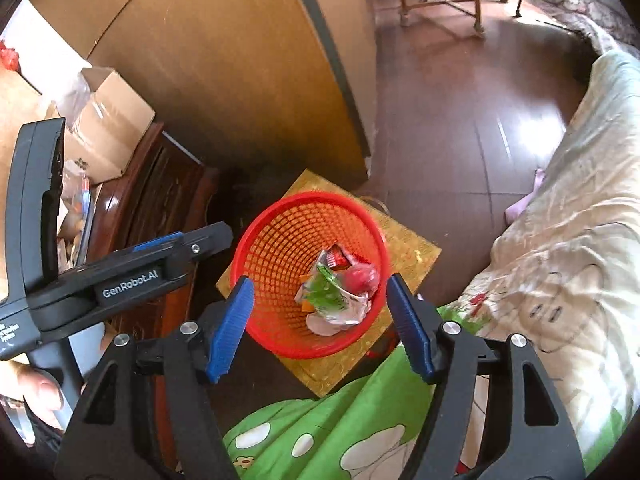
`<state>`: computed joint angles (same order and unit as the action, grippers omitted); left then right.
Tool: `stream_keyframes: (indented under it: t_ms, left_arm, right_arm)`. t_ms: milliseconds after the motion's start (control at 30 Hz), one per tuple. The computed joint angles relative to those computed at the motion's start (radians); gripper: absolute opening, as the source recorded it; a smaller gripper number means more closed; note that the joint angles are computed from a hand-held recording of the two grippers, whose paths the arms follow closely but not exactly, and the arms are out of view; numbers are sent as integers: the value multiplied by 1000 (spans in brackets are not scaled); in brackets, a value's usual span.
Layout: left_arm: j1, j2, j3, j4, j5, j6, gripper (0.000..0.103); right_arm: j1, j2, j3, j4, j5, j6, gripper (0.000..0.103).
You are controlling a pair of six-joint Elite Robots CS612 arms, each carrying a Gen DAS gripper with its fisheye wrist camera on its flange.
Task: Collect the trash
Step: 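Swing both tools back over the quilt toward the remaining trash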
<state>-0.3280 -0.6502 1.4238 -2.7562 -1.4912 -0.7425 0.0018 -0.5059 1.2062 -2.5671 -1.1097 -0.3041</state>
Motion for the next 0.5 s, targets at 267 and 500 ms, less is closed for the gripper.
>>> stream_keyframes:
  t_ms: [267,500]
  left_arm:
    - [-32,-23,-9,1,37,36,73]
    - [-76,-20,-51,10,40,105,80]
  right_arm:
    - [-60,-58,90,-161,48,84,77]
    - [-128,-107,175,-329,-2,131,85]
